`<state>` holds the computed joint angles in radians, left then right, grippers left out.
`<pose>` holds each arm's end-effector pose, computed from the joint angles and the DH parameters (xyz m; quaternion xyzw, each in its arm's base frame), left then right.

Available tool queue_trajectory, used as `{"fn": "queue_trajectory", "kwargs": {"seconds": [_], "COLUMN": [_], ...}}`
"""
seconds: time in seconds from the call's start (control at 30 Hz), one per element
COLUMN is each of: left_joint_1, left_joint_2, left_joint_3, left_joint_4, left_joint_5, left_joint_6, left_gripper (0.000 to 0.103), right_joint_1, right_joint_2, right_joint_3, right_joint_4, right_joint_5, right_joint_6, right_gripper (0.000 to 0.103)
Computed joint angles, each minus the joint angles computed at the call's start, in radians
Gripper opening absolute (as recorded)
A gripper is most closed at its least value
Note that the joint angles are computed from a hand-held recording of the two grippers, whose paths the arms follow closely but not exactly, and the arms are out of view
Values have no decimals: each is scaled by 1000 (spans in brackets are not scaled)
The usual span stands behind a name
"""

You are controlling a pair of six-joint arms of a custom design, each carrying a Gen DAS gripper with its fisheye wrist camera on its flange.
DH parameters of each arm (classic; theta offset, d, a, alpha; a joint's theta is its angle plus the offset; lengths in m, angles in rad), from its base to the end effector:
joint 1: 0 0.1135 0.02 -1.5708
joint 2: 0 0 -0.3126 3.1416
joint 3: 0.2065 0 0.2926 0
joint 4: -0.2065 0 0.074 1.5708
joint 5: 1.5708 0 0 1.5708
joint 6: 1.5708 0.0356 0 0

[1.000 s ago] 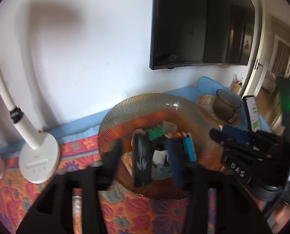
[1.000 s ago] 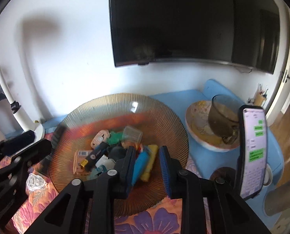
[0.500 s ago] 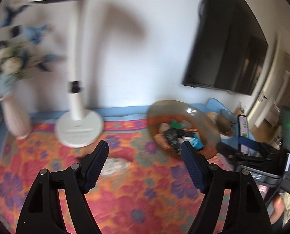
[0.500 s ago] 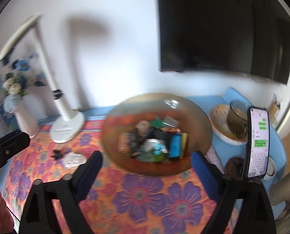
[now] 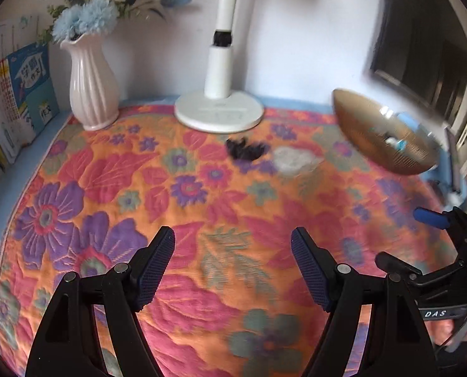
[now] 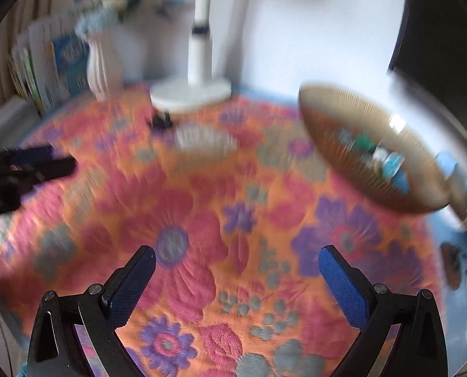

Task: Organize rigid objects
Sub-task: 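Grasp the black figurine with the left tool while the right tool grasps the clear correction tape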

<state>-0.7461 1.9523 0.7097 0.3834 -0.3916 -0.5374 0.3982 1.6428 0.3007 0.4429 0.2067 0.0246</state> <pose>0.2701 -0.2312 0.0709 0.0284 0.9215 -0.0585 0.3829 0.2181 0.0838 0.0748 -0.1410 0.9291 -0.0265 0.3409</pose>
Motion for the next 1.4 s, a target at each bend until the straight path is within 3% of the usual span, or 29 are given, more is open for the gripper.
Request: {"fn": "queue_trajectory", "kwargs": {"seconds": [0.07, 0.13, 0.23, 0.37, 0.7, 0.8, 0.9, 1.0, 1.13, 1.23, 1.4], "left_joint_1": [-5, 6, -27, -40, -33, -23, -7, 19, 98, 160, 219], "left_joint_2": [65, 88, 96, 114, 112, 88, 12, -46, 64, 168, 288], "left_joint_3": [26, 70, 83, 121, 112, 127, 123, 156, 307, 406, 529], "left_joint_4": [-7, -119, -132, -181, -169, -238, -286, -280, -307, -325, -342], "left_joint_5": [-42, 5, -55, -80, -65, -19, 21, -1, 80, 185, 282], "left_joint_6": [-2, -32, -20, -11, -4, 5, 97, 247, 422, 480, 552], "left_gripper": [75, 74, 75, 82, 82, 82, 81, 82, 81, 67, 63], "right_joint_1": [-39, -87, -137, -121, -124, -128, -129, -95, -92, -120, -124], "right_joint_2": [90, 73, 100, 109, 104, 90, 8, -65, 88, 246, 356], "right_joint_3": [50, 44, 72, 71, 70, 89, 139, 191, 348, 461, 558], "right_joint_4": [-38, -28, -70, -53, -63, -130, -315, -377, -373, -352, -323], "right_joint_5": [-26, -100, -162, -138, -152, -162, -221, -205, -246, -297, -304], "right_joint_6": [11, 6, 7, 12, 2, -36, -138, -194, -188, -177, -198], "right_gripper": [103, 103, 103, 103, 103, 103, 103, 103, 101, 80, 81]}}
